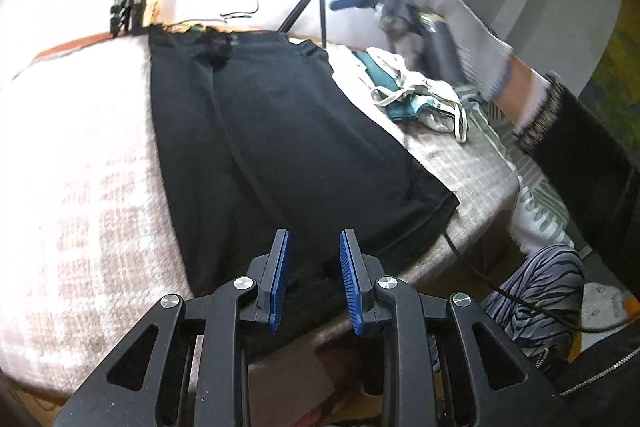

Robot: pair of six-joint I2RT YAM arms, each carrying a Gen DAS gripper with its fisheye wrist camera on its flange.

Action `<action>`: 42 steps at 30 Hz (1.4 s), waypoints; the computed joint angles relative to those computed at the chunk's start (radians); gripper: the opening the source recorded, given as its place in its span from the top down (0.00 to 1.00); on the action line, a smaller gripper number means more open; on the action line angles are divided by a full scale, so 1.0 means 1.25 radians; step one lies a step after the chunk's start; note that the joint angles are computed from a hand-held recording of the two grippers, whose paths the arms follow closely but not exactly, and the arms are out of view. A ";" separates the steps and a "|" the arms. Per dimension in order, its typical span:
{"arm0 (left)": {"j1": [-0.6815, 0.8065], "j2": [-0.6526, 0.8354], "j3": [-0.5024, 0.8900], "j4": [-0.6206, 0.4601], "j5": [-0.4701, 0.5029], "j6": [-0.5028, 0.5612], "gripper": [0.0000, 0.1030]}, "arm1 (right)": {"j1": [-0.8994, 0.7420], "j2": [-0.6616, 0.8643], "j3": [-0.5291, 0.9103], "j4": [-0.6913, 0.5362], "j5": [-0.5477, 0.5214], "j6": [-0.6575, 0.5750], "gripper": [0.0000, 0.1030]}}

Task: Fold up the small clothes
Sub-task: 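Open both grippers and move them to the shirt's unfolded side, then close left gripper on the hem while right gripper grips the sleeve edge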

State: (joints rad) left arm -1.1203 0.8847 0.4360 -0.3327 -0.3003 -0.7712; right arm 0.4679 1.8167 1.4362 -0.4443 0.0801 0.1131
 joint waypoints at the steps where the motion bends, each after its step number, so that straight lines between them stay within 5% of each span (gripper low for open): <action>1: -0.006 0.017 0.013 0.006 -0.006 0.004 0.77 | -0.016 -0.045 -0.048 0.011 -0.019 -0.003 0.42; 5: -0.043 0.092 0.064 0.032 -0.044 0.019 0.56 | -0.087 -0.177 -0.175 0.023 -0.094 -0.017 0.36; 18: -0.101 0.567 0.322 0.251 0.031 0.061 0.55 | -0.344 -0.311 -0.244 -0.048 -0.274 -0.164 0.36; 25: -0.113 0.775 0.541 0.160 0.033 0.108 0.48 | -0.413 -0.258 -0.207 -0.056 -0.328 -0.210 0.36; 37: -0.113 0.917 0.694 0.089 -0.003 0.121 0.48 | -0.410 -0.096 -0.115 -0.032 -0.335 -0.233 0.36; 42: -0.109 0.916 0.680 0.106 -0.021 0.122 0.70 | -0.392 -0.009 -0.026 -0.045 -0.336 -0.219 0.36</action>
State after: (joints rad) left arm -1.2562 2.0295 1.2859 -0.1999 -0.3267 -0.6190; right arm -0.0223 1.8058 1.4043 -0.5002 -0.3403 -0.1604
